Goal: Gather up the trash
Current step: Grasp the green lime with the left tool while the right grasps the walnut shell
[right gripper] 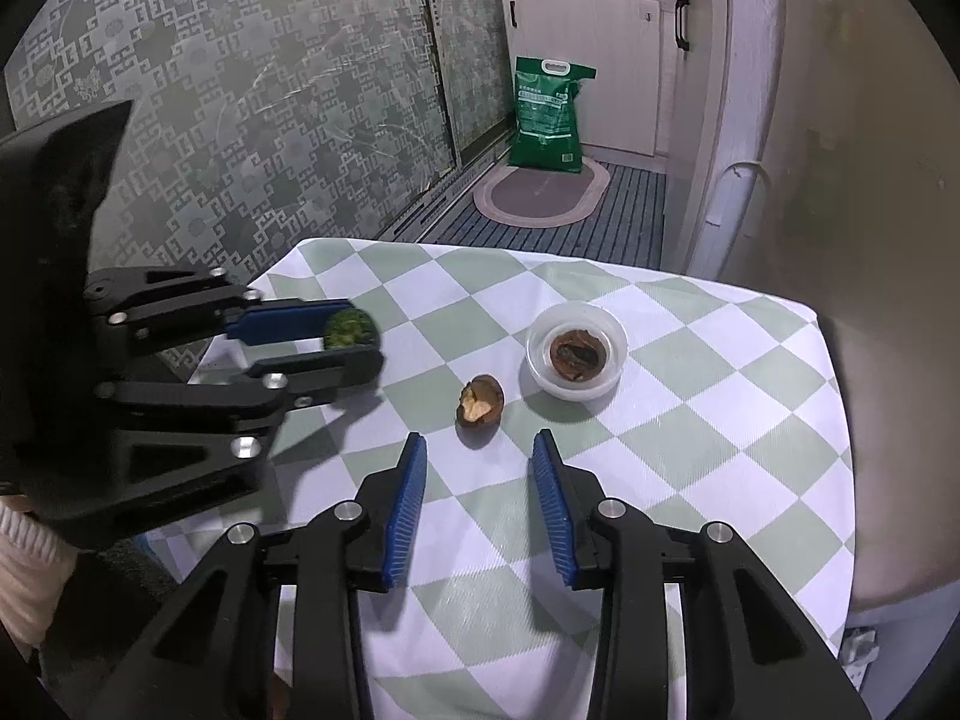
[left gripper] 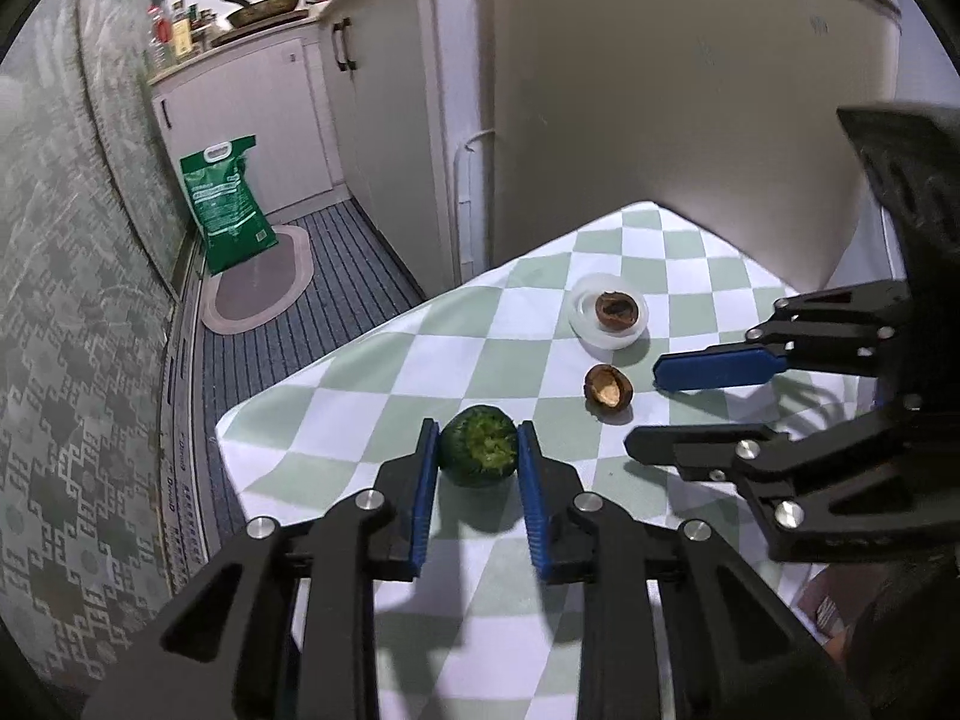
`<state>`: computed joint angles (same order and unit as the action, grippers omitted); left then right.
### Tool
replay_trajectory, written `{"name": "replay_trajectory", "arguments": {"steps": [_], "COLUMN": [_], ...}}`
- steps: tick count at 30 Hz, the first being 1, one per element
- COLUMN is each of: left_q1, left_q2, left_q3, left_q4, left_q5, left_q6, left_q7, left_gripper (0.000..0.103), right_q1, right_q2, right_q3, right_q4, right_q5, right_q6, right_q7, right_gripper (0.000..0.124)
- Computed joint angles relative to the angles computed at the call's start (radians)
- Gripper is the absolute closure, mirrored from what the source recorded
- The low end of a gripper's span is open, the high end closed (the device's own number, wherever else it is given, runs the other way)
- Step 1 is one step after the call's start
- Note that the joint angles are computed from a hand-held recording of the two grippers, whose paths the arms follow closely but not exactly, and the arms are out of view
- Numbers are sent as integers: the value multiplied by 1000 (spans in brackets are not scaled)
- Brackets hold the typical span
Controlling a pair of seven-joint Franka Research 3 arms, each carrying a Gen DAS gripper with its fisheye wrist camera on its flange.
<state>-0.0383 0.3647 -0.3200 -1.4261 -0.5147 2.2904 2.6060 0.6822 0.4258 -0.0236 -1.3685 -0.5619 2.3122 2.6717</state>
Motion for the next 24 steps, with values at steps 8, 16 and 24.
{"name": "replay_trajectory", "arguments": {"steps": [8,16,24], "left_q1": [43,82,122], "left_q2": [-36,-67,-71], "left_q3": [4,27,66], "left_q4": [-27,-46,-53], "left_q5": [-102,-217,-275], "left_q6": [-21,-22,9], "left_q7": [-2,15,-21], "left_gripper": [75,75,75], "right_q1": [14,36,63], "right_q2": [65,165,327], "right_q3": [-18,-41,-67], "right_q4": [99,258,542], "right_q5": [-9,-5,60], "right_q6": [-59,-157,-265], "right_q7": [-28,-114,-233], "right_gripper": [93,106,106]}}
